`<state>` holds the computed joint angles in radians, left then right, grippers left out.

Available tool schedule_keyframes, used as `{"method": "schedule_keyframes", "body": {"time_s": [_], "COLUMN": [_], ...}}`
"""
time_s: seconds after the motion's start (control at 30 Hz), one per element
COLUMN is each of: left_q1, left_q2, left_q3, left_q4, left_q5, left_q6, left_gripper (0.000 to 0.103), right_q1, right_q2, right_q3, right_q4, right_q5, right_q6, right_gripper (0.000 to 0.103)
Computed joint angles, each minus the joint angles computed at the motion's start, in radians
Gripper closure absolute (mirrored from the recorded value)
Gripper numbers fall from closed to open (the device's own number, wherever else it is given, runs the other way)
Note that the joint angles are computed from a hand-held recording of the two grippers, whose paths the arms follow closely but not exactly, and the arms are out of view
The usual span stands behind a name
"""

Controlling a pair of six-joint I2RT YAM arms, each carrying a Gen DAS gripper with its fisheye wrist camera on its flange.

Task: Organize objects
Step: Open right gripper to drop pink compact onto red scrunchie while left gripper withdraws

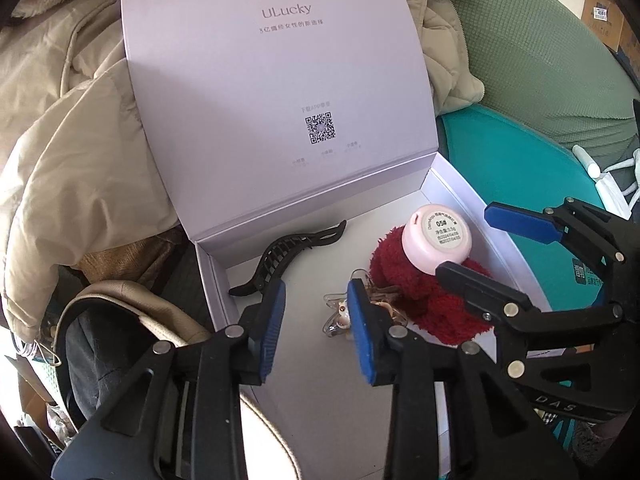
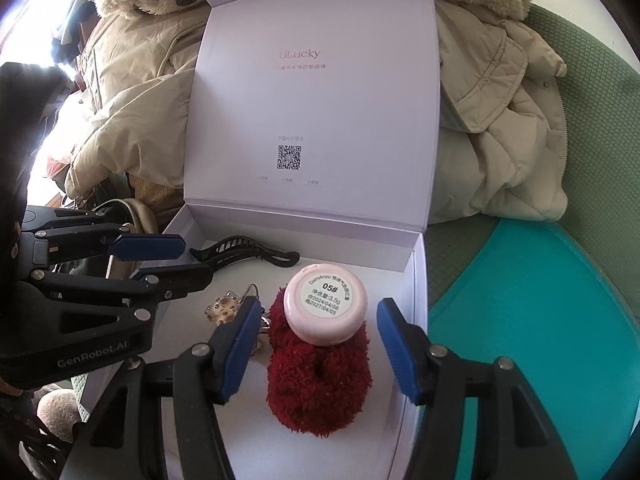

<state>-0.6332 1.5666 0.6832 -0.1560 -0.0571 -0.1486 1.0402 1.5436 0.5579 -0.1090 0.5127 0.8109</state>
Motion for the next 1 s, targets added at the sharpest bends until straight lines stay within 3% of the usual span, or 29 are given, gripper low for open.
{"method": "schedule_keyframes", "body": {"time_s": [0.33,0.53,1.0], "left_q1": [-0.039,-0.069,-0.247], "left_q2": [-0.184,-0.314,-0.623], "left_q3": [-0.026,-0.039,-0.052], "left_q4": [-0.114,-0.204,-0.458], "left_q5": [-0.028,-0.056,-0.194], "left_q6": [-0.040,-0.072,-0.217], "left_gripper": [0.071,0.064,0.055], "right_q1": [0.095,0.178,0.438], "right_q2": [-0.115,-0.169,-0.205], "right_q3": [0.040,0.083,0.216], "right_q4": [-0.173,-0.304,-0.663], "right_q5": [0.092,0.159,0.315], "right_q6": [0.068,0.137,0.435], "right_gripper": [0.042,0.042,0.042]}}
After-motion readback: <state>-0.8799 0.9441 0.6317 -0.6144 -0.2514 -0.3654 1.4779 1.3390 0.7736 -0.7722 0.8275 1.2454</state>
